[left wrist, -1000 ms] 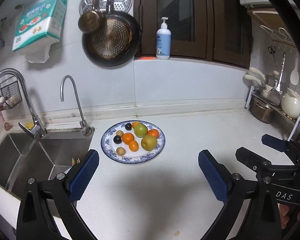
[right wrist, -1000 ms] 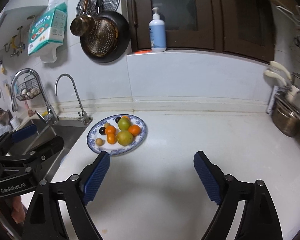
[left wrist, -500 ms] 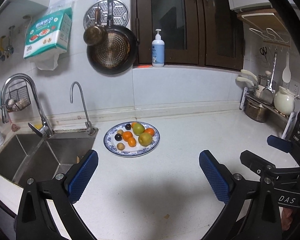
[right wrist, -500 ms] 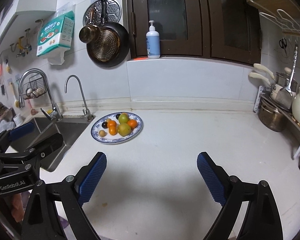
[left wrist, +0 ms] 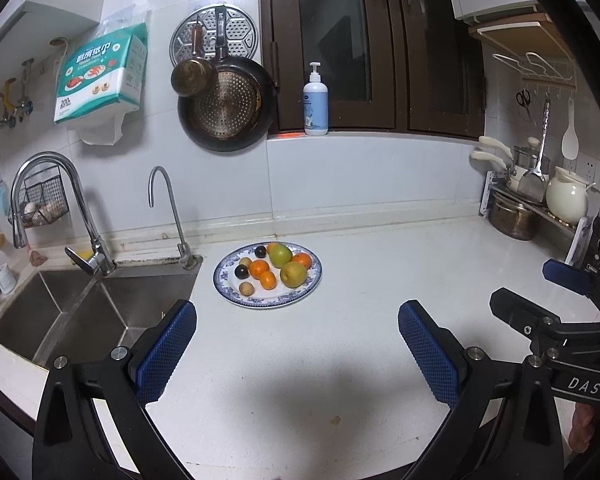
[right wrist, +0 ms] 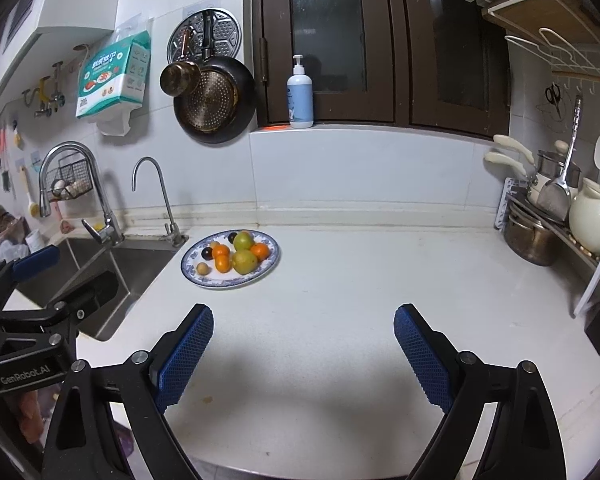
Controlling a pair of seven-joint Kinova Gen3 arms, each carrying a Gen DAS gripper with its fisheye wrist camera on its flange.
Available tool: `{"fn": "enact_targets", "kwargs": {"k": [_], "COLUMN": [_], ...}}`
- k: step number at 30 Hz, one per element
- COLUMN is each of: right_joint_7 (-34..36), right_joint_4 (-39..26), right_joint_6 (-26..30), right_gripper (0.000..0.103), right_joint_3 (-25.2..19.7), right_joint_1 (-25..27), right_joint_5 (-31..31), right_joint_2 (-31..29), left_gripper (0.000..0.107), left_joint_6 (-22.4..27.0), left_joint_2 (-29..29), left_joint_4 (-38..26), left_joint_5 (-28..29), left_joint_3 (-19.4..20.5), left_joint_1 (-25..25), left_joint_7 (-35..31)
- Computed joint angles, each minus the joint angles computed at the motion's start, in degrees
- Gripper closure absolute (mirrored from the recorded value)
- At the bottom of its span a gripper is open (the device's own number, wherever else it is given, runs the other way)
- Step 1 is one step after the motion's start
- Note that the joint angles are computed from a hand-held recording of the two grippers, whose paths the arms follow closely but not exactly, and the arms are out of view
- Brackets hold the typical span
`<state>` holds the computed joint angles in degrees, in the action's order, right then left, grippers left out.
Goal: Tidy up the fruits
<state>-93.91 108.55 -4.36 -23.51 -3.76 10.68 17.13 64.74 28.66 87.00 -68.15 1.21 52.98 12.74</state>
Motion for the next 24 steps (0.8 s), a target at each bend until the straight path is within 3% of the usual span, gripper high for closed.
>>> {"fn": "enact_targets", "kwargs": {"k": [11, 24], "right_joint_7": [-0.2, 0.2], "right_joint_4": [0.4, -0.3], "right_joint_6": [0.5, 0.8], "right_gripper": [0.010, 0.010], "right_joint_3": [-1.6, 0.4], "right_joint_1": [1.6, 0.2], "right_joint_5": [0.5, -0.6], "right_joint_2": [-0.2, 0.4], "left_gripper": [0.005, 0.005], "left_joint_6": [0.4, -0.4], "left_joint_2": [-0.1, 0.7], "left_joint_4": [0.3, -0.6], "left_joint_5": [0.7, 0.4], "left_joint_3": [0.3, 0.0], "left_joint_1": [0.2, 0.0], "left_joint_7": [0.4, -0.6]}}
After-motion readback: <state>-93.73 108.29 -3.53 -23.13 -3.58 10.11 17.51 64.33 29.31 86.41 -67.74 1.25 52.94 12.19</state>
